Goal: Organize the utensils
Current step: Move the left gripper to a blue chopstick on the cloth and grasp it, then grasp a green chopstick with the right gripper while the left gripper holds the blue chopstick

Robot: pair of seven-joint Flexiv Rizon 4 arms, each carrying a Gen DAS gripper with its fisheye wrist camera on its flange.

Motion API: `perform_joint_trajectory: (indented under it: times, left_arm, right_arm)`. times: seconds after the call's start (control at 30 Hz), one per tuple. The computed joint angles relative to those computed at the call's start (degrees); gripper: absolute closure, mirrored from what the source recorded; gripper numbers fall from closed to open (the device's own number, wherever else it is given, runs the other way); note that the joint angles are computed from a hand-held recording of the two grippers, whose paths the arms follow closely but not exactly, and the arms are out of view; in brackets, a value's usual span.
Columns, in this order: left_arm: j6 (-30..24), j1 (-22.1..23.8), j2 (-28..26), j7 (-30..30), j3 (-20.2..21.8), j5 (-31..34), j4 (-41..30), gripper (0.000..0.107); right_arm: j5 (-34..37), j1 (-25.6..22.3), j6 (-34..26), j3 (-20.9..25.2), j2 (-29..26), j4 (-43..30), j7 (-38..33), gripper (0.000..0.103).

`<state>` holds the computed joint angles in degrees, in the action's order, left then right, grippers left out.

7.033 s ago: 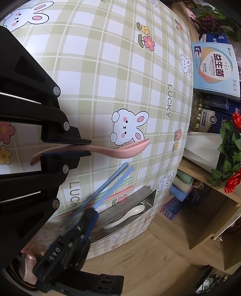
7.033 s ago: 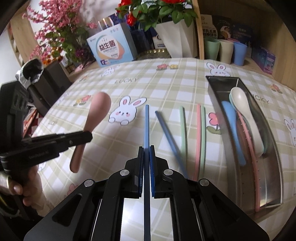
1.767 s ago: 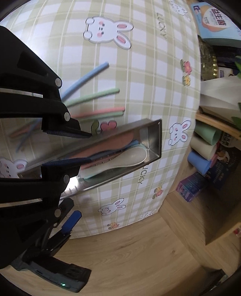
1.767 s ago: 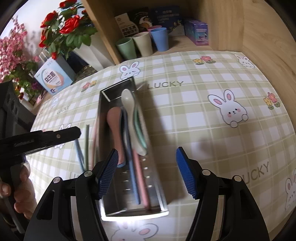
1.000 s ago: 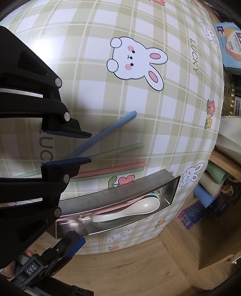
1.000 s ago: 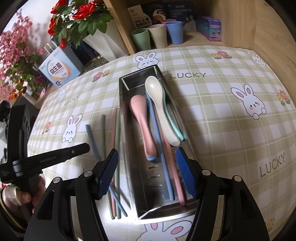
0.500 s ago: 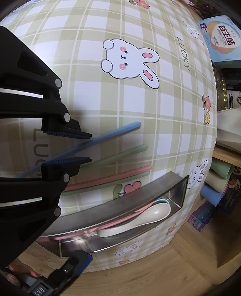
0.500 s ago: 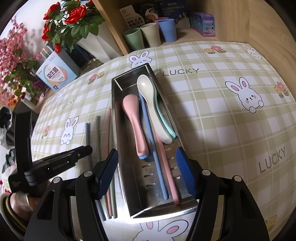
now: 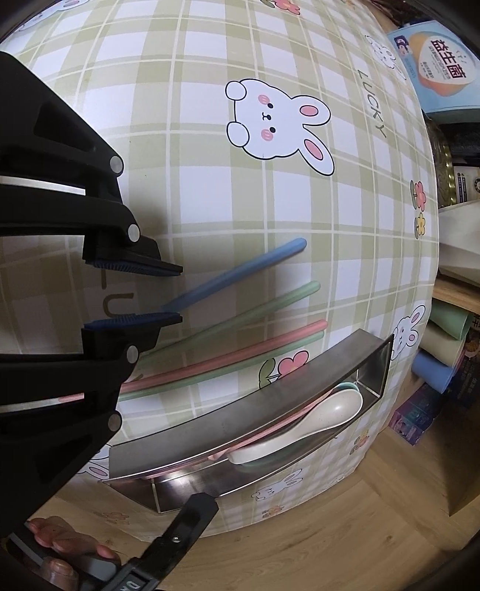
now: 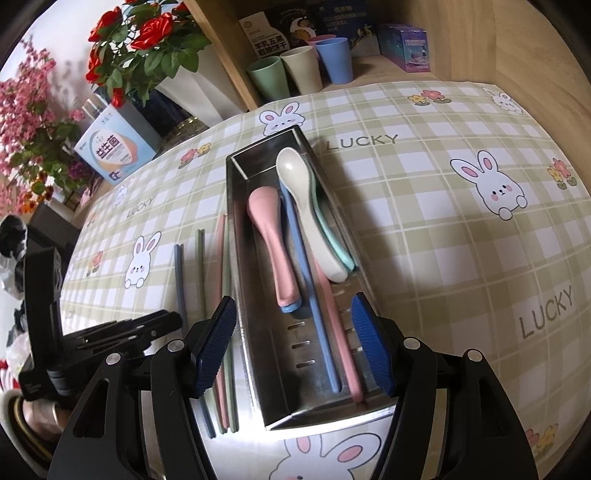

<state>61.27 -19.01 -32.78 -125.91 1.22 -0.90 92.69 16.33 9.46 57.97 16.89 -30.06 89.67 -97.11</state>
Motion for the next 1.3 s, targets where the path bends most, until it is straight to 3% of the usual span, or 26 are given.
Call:
perform_joint_trajectory:
  times: [0.37, 0.47, 0.6, 0.8, 1.0, 1.17, 1.23, 1.27, 1.3]
  left_arm:
    - [-9.3, -4.8, -3.2, -3.9, 4.6, 11.1, -9.4, 0.085]
    - [-6.6, -3.1, -2.4, -3.0, 3.3, 10.7, -7.2, 0.088]
    - [-6.3, -2.6, -0.4, -2.1, 3.5, 11.7, -4.2, 0.101]
    - [-2.7, -1.1, 3.8, -2.3, 3.4, 11.7, 3.1, 0.101]
    - [0.3, -2.3, 5.3, -3.0, 4.4, 15.2, 5.9, 0.1]
    - [8.0, -0.5, 6.5, -5.1, 3.4, 12.7, 11.0, 0.101]
    - [11.2, -0.4, 7.2, -6.2, 3.7, 11.5, 13.2, 0.101]
    - [12.1, -0.9, 7.6, -7.1, 4.7, 11.6, 13.9, 0.101]
    - [12.5, -1.4, 7.9, -7.9, 5.5, 11.9, 14.1, 0.101]
  right_arm:
    - [0.4, -0.2, 0.5, 0.0, 0.8, 0.8, 0.1, 0.04]
    - [0.1, -0.2, 1.2, -0.1, 1.4, 1.5, -0.5, 0.04]
    - [0.7, -0.5, 1.8, 0.1, 1.9, 2.1, -0.7, 0.04]
    - [3.1, -1.3, 2.1, 1.8, 2.2, 2.5, -3.6, 0.04]
    - [4.0, -0.1, 2.2, 2.1, 2.3, 2.6, -4.8, 0.041]
    - [2.6, 1.7, 3.5, 1.7, 3.1, 4.0, -5.1, 0.041]
    - [1.5, 2.3, 3.4, 1.7, 3.3, 4.6, -5.5, 0.051]
    - [0.6, 2.8, 3.2, 1.5, 3.4, 4.9, -5.7, 0.063]
    - [-0.3, 3.4, 3.4, 1.3, 3.5, 5.2, -5.7, 0.068]
